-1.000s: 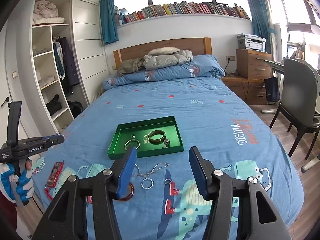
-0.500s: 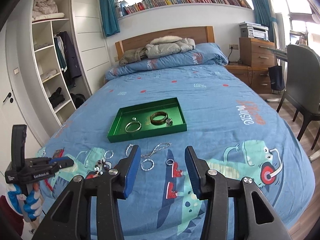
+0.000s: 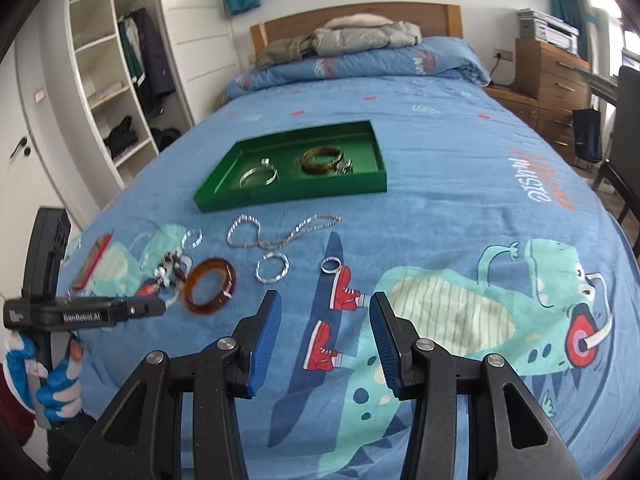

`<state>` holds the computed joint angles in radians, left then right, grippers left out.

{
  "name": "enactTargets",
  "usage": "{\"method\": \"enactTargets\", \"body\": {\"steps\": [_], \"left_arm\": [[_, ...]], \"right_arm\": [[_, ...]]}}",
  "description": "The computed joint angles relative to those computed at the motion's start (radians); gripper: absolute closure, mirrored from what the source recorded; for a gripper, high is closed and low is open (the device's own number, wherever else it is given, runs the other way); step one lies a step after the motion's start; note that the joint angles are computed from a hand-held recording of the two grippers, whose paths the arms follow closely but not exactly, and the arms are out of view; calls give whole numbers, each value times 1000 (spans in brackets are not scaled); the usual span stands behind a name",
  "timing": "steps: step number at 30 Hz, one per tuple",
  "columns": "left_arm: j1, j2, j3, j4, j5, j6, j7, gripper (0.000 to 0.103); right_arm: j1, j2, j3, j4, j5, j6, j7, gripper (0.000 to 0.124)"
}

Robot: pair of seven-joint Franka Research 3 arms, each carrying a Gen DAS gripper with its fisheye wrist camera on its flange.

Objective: Organize jewelry
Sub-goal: 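Grasp the silver ring with the right tool while the left tool grasps the amber bangle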

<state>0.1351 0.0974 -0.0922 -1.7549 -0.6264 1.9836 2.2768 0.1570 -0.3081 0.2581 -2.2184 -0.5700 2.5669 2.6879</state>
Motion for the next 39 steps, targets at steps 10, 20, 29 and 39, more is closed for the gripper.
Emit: {"method": "enactTargets", "body": {"steps": [10, 20, 29, 39], "left_arm": [[-41, 32, -23, -25, 109, 134, -214, 70], [-26, 108, -46, 85, 97, 35, -400, 70], [3, 151, -52, 140, 30, -34, -471, 70], [-43, 272, -59, 319, 196, -107, -872, 70]], "right_arm": [[29, 117, -88, -12, 112, 126, -278, 78], [50, 261, -159, 90, 162, 151, -466, 78], [75, 299, -195, 119, 212, 191, -539, 78], [87, 338, -211, 163, 267, 190, -631, 78]]}}
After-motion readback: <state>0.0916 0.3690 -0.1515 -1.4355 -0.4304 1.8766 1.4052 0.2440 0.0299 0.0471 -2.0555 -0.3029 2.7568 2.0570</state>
